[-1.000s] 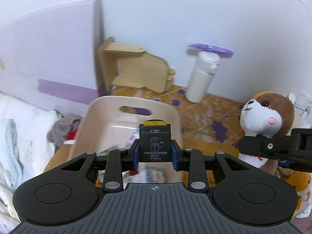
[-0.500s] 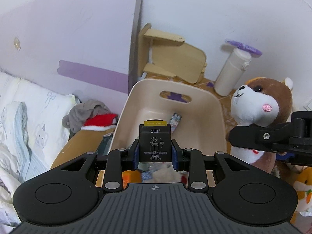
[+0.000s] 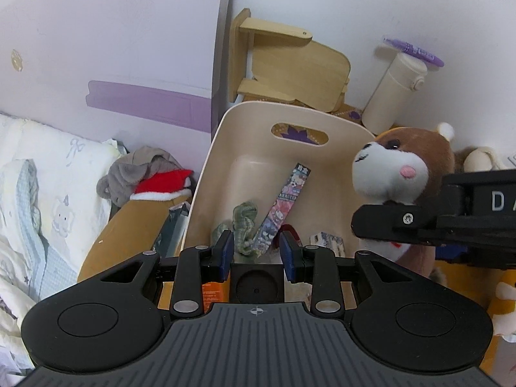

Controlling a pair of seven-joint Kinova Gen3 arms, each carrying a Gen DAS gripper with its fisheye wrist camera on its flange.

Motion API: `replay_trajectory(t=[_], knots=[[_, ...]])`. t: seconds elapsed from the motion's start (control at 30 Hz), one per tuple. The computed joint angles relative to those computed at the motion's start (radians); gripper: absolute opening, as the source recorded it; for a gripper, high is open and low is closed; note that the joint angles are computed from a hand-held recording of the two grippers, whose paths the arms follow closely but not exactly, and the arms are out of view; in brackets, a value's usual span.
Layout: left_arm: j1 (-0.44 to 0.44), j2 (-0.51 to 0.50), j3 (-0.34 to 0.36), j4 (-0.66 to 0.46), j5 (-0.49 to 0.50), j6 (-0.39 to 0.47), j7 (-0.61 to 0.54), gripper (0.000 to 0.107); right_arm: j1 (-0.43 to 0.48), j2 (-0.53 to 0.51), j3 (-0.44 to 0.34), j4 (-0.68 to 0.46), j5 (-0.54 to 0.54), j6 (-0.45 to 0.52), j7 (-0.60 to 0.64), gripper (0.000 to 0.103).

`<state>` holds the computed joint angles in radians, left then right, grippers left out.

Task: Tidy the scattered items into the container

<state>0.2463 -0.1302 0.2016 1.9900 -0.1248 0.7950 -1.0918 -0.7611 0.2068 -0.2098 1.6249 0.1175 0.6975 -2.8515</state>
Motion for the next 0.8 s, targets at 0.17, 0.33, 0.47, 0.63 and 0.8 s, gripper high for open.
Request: replay_trajectory(t=[0.17,0.33,0.47,0.63,0.8], knots=[[0.003,0.02,-0.017,-0.007,0.035,0.002,-0.061,0.054,0.024,0.028,-0.011,-0.02,-0.055,0.008,0.056,0.055],[0.008,0.022,-0.002,-0.007,0.005,-0.01,-0.041,0.079,0.002,0.019,0.01,-0.019,-0.031,0.009,0.031,0.081],[0.009,0.022,-0.014,-0.01,0.033,-0.01,-0.065,0.081,-0.02,0.005,0.023,-0.019,0.027,0.035,-0.038,0.09],[0.01,0.016,-0.019,-0.011,0.057,-0.002,-0.092,0.081,-0.024,-0.008,0.016,-0.015,0.064,0.065,-0.086,0.095],[0.009,0.005,-0.021,-0.013,0.072,0.004,-0.125,0.081,-0.033,-0.02,0.006,-0.012,0.097,0.087,-0.137,0.096]])
